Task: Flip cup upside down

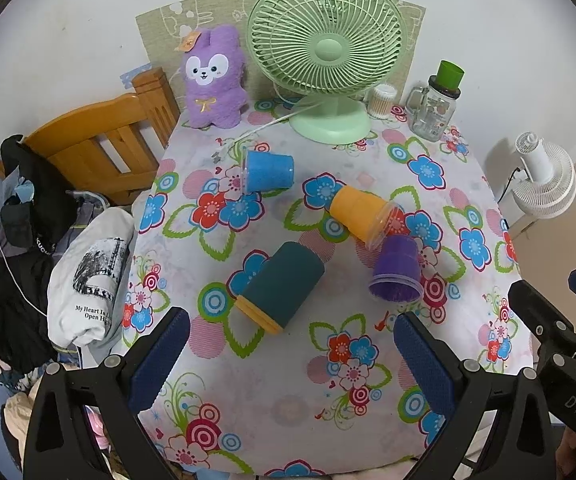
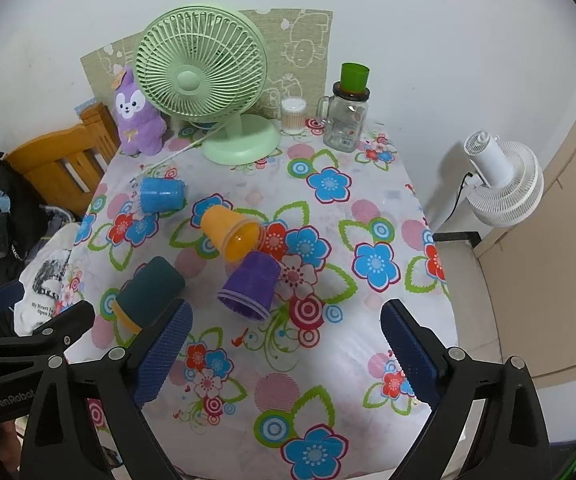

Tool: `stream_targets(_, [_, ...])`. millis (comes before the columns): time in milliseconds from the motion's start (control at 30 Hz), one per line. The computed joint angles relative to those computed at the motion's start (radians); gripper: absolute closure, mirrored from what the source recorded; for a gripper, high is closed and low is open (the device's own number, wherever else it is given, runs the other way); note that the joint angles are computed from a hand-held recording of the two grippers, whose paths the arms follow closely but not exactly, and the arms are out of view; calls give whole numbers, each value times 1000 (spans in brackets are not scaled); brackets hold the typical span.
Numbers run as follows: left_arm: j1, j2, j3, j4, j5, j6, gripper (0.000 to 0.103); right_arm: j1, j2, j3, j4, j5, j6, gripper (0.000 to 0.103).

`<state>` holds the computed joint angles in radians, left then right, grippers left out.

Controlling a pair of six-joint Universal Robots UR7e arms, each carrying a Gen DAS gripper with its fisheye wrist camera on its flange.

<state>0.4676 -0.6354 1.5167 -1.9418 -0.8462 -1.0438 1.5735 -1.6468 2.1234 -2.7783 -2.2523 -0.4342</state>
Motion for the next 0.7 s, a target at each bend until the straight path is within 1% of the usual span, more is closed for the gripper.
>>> stream_targets(400, [33, 39, -51, -7, 3, 74, 0, -14, 30, -28, 24, 4, 15, 6])
stream_targets(567, [72, 67, -94, 2, 4, 103, 0, -16, 84, -67, 34, 2, 18, 6])
stream_targets(700, [108, 94, -134, 12, 16, 128, 0, -24, 139, -118, 61, 23, 24, 6])
